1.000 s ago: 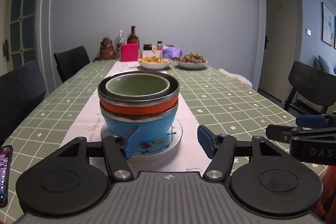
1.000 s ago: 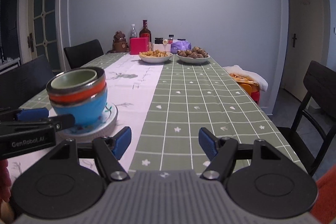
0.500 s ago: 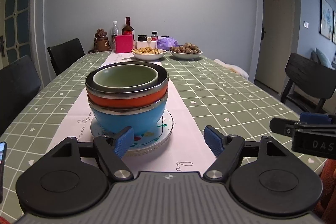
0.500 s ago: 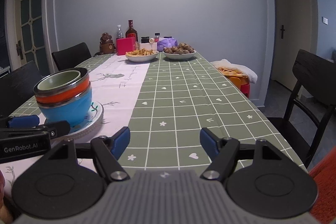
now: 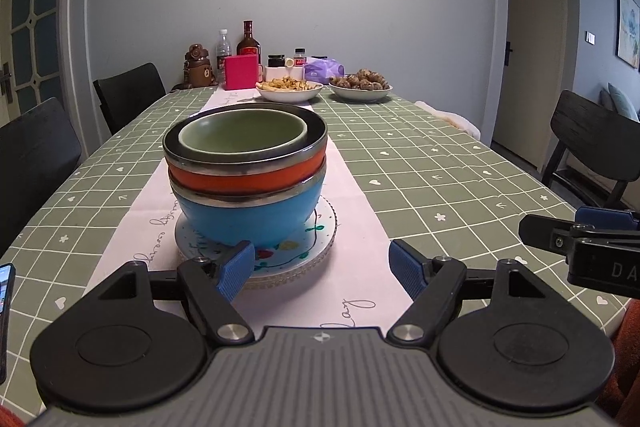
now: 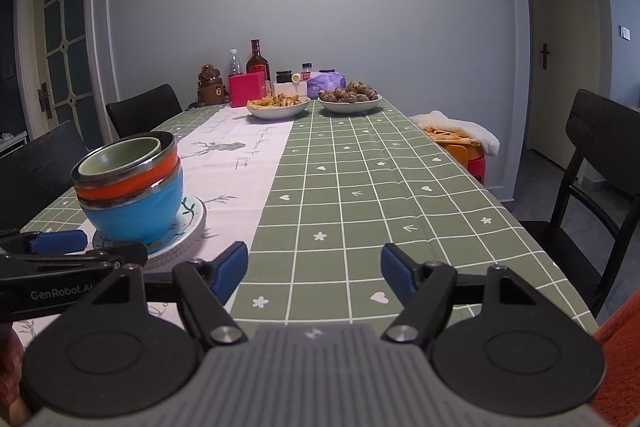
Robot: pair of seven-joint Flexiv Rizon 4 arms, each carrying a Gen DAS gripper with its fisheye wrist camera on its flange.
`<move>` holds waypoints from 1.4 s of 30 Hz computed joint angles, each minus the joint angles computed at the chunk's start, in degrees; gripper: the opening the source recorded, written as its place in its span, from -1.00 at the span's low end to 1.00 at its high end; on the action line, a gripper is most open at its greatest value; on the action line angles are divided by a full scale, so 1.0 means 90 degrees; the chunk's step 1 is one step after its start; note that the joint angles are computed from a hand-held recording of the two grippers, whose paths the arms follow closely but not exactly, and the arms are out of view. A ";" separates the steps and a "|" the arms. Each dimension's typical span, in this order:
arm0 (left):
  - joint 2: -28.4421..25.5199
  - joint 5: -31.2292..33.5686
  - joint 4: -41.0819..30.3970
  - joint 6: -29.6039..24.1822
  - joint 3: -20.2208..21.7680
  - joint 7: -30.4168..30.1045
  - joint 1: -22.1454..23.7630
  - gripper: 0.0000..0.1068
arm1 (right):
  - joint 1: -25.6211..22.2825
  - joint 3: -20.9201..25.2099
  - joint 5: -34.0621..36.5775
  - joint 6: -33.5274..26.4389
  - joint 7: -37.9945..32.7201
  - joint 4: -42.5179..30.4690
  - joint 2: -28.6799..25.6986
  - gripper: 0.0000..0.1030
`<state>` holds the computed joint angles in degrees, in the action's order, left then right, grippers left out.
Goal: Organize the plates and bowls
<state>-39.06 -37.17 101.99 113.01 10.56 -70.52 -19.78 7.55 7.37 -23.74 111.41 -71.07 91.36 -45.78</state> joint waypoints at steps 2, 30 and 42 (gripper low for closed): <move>-0.0010 0.0002 -0.0010 -0.0005 0.0017 0.0009 -0.0010 0.68 | -0.0070 0.0089 -0.0074 0.0003 -0.0007 -0.0008 -0.0016 0.41; -0.0008 -0.0014 -0.0003 -0.0003 0.0049 -0.0003 -0.0022 0.68 | -0.0334 0.0368 -0.0509 0.0025 0.0199 -0.0066 -0.0112 0.41; -0.0038 -0.0090 -0.0014 0.0019 0.0123 0.0088 -0.0100 0.68 | -0.0390 0.0455 -0.0623 -0.0016 0.0212 -0.0079 -0.0131 0.41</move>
<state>-39.40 -37.97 101.87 113.18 11.67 -69.72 -20.68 4.04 11.46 -29.35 111.26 -69.16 90.65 -46.95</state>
